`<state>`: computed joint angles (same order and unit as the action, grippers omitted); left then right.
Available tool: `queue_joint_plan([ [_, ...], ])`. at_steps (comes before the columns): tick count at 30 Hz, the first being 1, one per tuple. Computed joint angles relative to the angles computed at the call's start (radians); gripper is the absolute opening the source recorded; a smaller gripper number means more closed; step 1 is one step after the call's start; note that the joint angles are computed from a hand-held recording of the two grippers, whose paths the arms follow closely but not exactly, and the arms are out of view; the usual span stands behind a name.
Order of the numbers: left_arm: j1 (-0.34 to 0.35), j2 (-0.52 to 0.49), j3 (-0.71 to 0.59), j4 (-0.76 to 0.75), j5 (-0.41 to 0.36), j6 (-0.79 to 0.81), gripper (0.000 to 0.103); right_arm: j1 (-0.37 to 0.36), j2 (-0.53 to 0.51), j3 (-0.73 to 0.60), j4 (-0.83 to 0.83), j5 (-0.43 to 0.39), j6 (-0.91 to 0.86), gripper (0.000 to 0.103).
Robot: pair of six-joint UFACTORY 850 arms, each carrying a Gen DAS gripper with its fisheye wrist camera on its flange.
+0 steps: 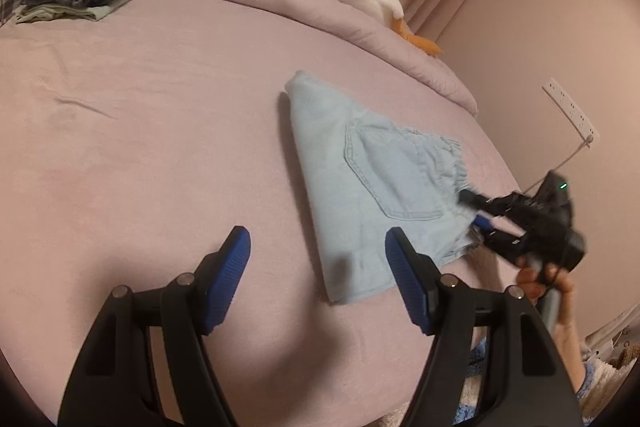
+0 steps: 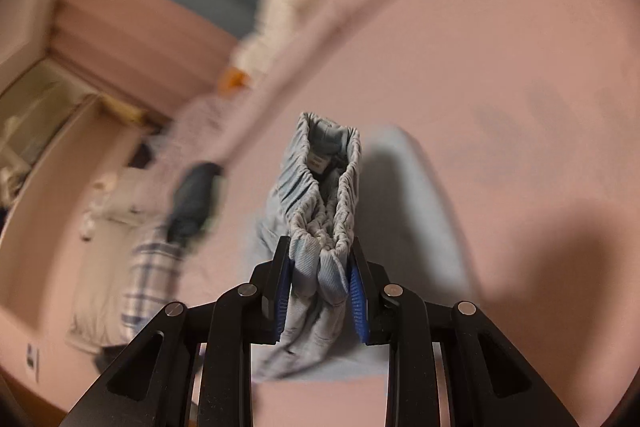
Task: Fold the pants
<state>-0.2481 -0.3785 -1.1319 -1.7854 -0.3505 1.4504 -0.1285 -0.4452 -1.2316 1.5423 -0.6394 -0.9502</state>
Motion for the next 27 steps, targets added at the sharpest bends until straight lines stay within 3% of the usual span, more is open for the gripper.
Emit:
queue_joint_plan([
  [4, -0.018, -0.027, -0.061, 0.133, 0.029, -0.095, 0.069, -0.021, -0.025, 0.032, 0.113, -0.042, -0.068, 0.028],
  [9, -0.046, -0.091, -0.177, 0.3, 0.047, -0.199, 0.069, -0.012, -0.021, -0.004, -0.022, -0.016, -0.003, 0.028],
  [11, -0.059, -0.125, -0.236, 0.37, 0.056, -0.247, 0.068, -0.019, -0.009, -0.002, -0.041, -0.021, 0.022, 0.034],
  [13, -0.071, -0.163, -0.298, 0.439, 0.048, -0.304, 0.067, -0.002, 0.043, 0.031, -0.021, 0.077, -0.063, 0.038],
  [14, -0.075, -0.175, -0.316, 0.443, 0.043, -0.307, 0.065, 0.017, 0.085, 0.054, -0.009, 0.182, -0.146, 0.038],
  [16, -0.09, -0.218, -0.382, 0.51, 0.026, -0.367, 0.052, 0.054, 0.128, 0.079, 0.092, 0.32, -0.327, 0.038],
  [17, -0.098, -0.242, -0.42, 0.554, 0.012, -0.406, 0.049, 0.062, 0.143, 0.084, 0.162, 0.33, -0.432, 0.038],
  [19, -0.112, -0.291, -0.498, 0.646, -0.02, -0.48, 0.03, 0.073, 0.143, 0.086, 0.27, 0.3, -0.597, 0.038],
  [20, -0.123, -0.321, -0.546, 0.711, -0.035, -0.532, 0.027, 0.08, 0.135, 0.078, 0.263, 0.292, -0.617, 0.032],
  [22, -0.139, -0.385, -0.646, 0.787, -0.092, -0.586, 0.021, 0.1, 0.103, 0.045, 0.144, 0.296, -0.55, 0.019],
  [25, -0.167, -0.514, -0.855, 1.017, -0.211, -0.782, 0.023, 0.134, 0.066, 0.013, -0.097, 0.39, -0.358, 0.016],
  [27, -0.183, -0.636, -1.032, 1.204, -0.309, -0.956, 0.025, 0.135, 0.041, -0.004, -0.306, 0.4, -0.17, 0.015],
])
